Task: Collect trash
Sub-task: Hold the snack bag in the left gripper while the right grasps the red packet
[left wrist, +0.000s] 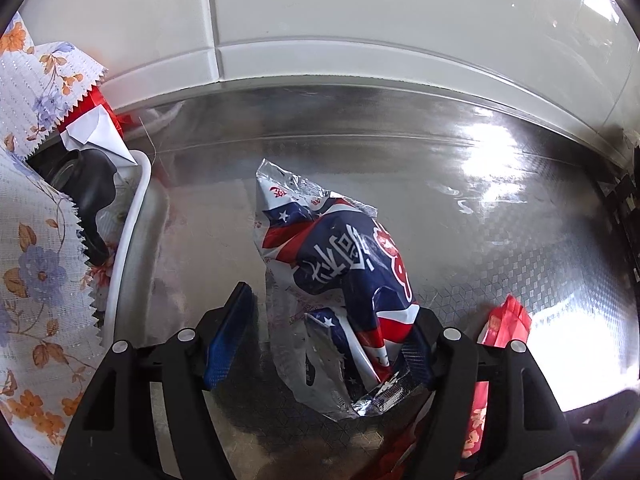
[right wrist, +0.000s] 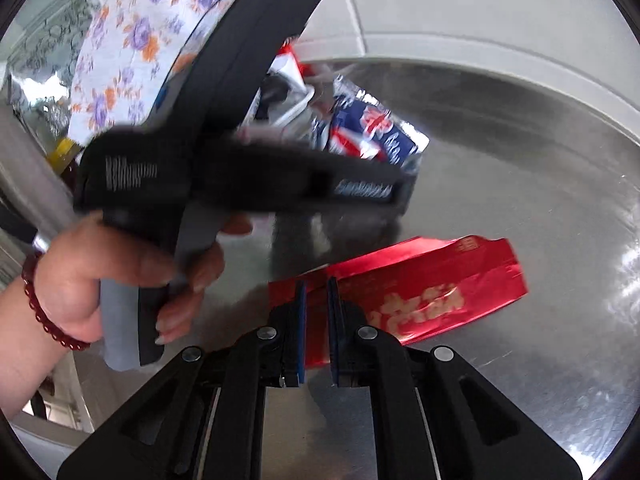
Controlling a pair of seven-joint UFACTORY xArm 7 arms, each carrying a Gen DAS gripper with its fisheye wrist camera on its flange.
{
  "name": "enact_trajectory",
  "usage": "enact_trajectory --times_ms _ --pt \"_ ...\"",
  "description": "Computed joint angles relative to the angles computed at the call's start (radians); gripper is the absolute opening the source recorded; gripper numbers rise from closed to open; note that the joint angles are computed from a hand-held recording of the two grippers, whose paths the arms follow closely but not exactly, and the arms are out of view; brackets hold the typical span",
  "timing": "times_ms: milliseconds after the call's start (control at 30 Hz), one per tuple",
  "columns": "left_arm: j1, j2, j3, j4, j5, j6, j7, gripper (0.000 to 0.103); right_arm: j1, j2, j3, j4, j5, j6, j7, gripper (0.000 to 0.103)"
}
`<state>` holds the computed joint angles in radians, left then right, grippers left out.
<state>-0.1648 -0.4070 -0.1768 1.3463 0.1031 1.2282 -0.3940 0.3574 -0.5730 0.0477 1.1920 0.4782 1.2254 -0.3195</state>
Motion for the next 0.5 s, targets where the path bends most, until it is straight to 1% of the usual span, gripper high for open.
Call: enact_trajectory --times_ms 100,233,367,500 --pt "0.003 0.003 0.006 0.003 -0.003 0.002 0.001 0.07 -0.013 -0.012 0.025 -0.001 -0.054 0.006 0.012 0.007" --pt "0.005 0.004 0.008 0.005 -0.001 0.009 0.006 0.07 -0.028 -0.033 0.026 0.001 -0.117 0.035 0.004 0.006" --pt "0.003 0.004 0.001 0.007 0.003 0.014 0.0 0.07 -0.056 -0.085 -0.001 -0.023 -0.169 0.066 -0.023 0.006" --pt "0.002 0.006 -0.011 0.011 0.016 0.023 -0.015 0.07 -0.107 -0.133 -0.049 -0.048 -0.205 0.095 -0.032 0.006"
